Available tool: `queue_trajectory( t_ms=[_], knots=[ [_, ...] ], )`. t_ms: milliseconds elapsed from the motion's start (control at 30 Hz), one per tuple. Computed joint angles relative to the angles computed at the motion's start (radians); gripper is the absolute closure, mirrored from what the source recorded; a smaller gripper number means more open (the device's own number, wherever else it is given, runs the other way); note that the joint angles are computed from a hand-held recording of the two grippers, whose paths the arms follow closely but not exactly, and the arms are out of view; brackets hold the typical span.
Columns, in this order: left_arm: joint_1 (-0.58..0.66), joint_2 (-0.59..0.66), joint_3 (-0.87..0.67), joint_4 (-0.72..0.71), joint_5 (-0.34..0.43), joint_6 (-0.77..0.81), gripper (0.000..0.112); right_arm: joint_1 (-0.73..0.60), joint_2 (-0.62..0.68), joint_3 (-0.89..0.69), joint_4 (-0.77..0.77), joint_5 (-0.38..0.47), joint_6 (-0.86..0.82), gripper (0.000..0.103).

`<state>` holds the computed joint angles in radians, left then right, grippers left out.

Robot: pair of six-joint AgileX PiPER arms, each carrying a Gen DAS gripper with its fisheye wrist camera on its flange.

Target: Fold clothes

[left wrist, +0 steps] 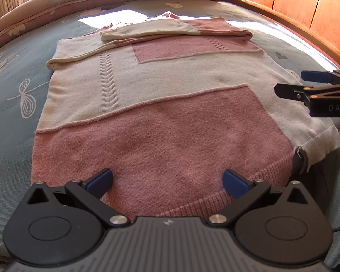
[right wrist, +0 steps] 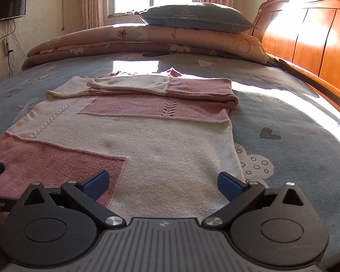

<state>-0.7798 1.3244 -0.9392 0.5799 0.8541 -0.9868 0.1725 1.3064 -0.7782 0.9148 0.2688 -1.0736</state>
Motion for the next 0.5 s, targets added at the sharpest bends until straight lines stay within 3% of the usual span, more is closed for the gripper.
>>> queue_trajectory(
  t_ms=[233, 367, 500],
  knots=[
    [-0.293, -0.037, 0.056, 0.372, 0.205, 0.097, 0.010, -0.006, -0.061, -0.135, -0.156, 0.189, -0.102, 0.000],
    [-0.419, -0.034, 0.147, 0.490, 0.223, 0.130, 0.010, 0.028, -0.037, -0.151, -0.280, 0.194, -0.038, 0.000],
    [-0.471, 0.017, 0.174, 0.506, 0.215, 0.143, 0.010, 0.049, -0.025, -0.143, -0.357, 0.207, 0.029, 0.000]
  ],
)
